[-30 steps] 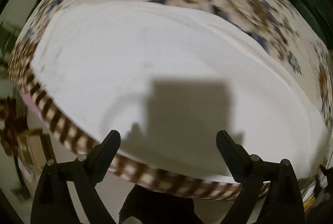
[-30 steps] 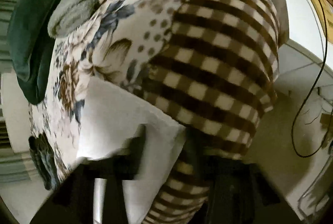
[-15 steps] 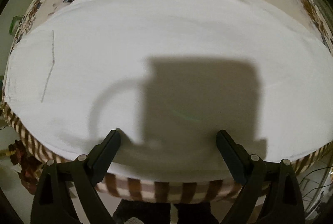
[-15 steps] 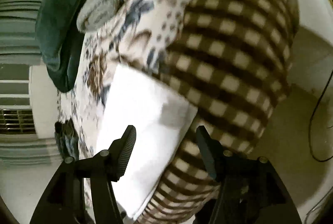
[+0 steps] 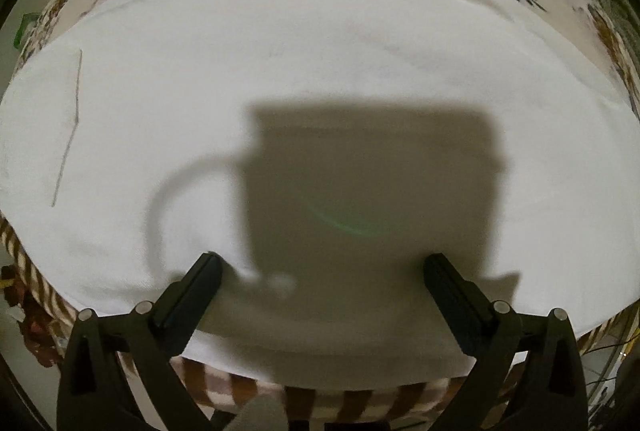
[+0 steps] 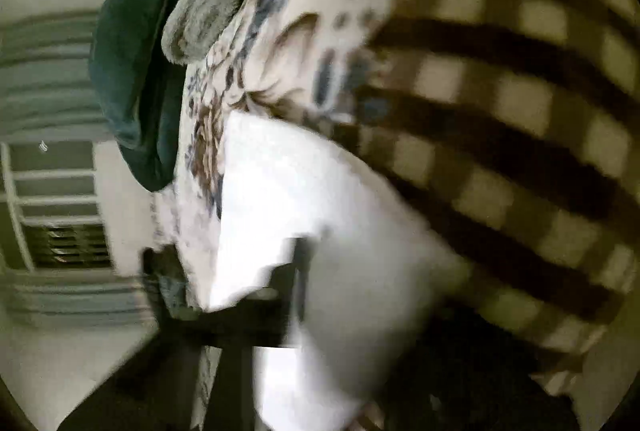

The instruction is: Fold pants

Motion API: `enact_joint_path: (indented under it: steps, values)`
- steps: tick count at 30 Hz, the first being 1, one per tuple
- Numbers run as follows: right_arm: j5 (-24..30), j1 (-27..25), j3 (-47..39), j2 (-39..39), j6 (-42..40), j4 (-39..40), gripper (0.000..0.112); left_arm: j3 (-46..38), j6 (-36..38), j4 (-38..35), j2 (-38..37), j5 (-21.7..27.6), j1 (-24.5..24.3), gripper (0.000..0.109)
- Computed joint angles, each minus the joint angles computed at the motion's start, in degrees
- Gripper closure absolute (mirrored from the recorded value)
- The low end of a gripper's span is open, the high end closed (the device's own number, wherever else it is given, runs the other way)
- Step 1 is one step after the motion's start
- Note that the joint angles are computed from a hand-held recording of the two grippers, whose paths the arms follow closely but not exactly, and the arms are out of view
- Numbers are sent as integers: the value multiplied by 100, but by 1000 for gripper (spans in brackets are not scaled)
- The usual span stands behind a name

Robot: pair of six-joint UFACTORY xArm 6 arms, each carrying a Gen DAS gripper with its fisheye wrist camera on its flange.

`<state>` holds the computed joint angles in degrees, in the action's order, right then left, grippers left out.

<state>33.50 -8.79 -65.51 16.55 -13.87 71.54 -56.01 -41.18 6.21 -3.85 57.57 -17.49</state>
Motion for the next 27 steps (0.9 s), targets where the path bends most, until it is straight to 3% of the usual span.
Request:
enact_joint_path:
  steps: [3,8,13,15,18,27]
  values:
    - [-438,360,47,-477,727,-1228,105,-172,-311,693,-119,201,-211,6]
    - [-442,963,-139,-1117,2042,-3226,105,-27,-629,1121,-828,255,-210,6]
    - [-143,1889,-599,-1332,3409,-4989,105,-601,-158,1036,-872,433,411,6]
    - [33,2273,-853,-1259,3738,-5364,105,-514,74,896,-1046,401,800,6]
    - [300,2976,-1391,-915,4044,-5664,105,-259,192,786,-1378,427,1257,6]
    - [1101,4831,-3549,1268,4483,-6532,105,1195,516,841,-2927,811,2639,6]
